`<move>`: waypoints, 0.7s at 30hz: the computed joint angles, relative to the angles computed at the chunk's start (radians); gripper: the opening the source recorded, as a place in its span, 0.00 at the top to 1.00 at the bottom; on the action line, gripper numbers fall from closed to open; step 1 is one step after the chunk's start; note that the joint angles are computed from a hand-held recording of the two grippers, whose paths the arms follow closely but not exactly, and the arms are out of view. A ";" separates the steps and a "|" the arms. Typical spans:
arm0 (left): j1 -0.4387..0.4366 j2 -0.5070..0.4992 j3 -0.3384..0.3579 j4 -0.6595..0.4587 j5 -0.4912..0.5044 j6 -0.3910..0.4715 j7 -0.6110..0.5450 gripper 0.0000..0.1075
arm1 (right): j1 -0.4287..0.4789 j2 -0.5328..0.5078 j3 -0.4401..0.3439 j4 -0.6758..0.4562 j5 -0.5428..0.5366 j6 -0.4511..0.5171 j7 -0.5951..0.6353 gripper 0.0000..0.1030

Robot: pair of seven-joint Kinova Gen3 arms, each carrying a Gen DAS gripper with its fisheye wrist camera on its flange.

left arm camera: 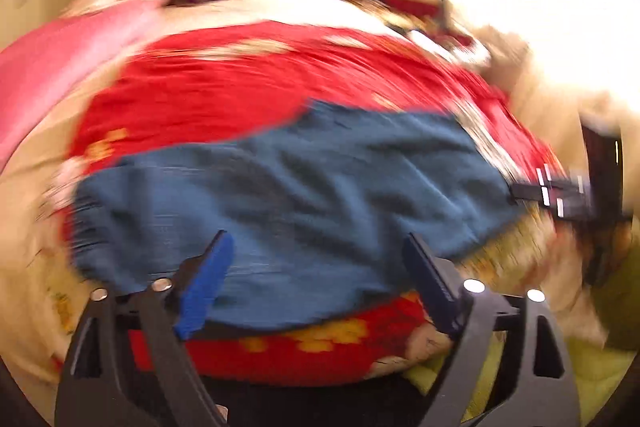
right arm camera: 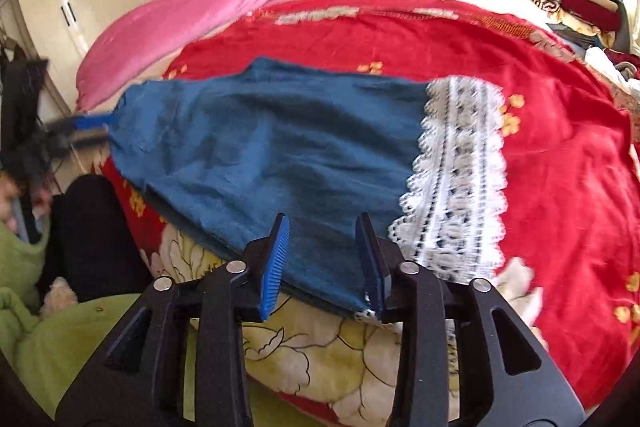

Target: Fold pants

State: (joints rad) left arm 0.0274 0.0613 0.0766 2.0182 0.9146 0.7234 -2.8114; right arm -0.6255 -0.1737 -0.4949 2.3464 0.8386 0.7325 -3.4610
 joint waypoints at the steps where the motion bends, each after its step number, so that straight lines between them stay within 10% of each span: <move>1: -0.014 0.002 -0.010 -0.008 0.005 -0.003 0.031 0.16 | 0.001 0.025 0.005 -0.008 -0.012 0.003 0.012 0.66; 7: 0.047 0.041 -0.116 -0.019 -0.068 -0.184 0.275 0.14 | -0.028 0.062 0.038 0.005 -0.007 -0.027 -0.020 0.61; 12: -0.084 0.115 0.010 -0.049 -0.068 -0.208 0.388 0.14 | -0.032 0.053 0.052 0.013 -0.021 -0.048 -0.013 0.58; 16: -0.122 0.116 0.044 -0.030 -0.015 -0.221 0.303 0.60 | -0.028 0.063 0.062 0.000 -0.035 -0.050 0.016 0.57; 21: -0.150 0.117 0.025 -0.043 -0.004 -0.244 0.283 0.60 | -0.024 0.062 0.059 0.006 -0.036 -0.056 0.014 0.56</move>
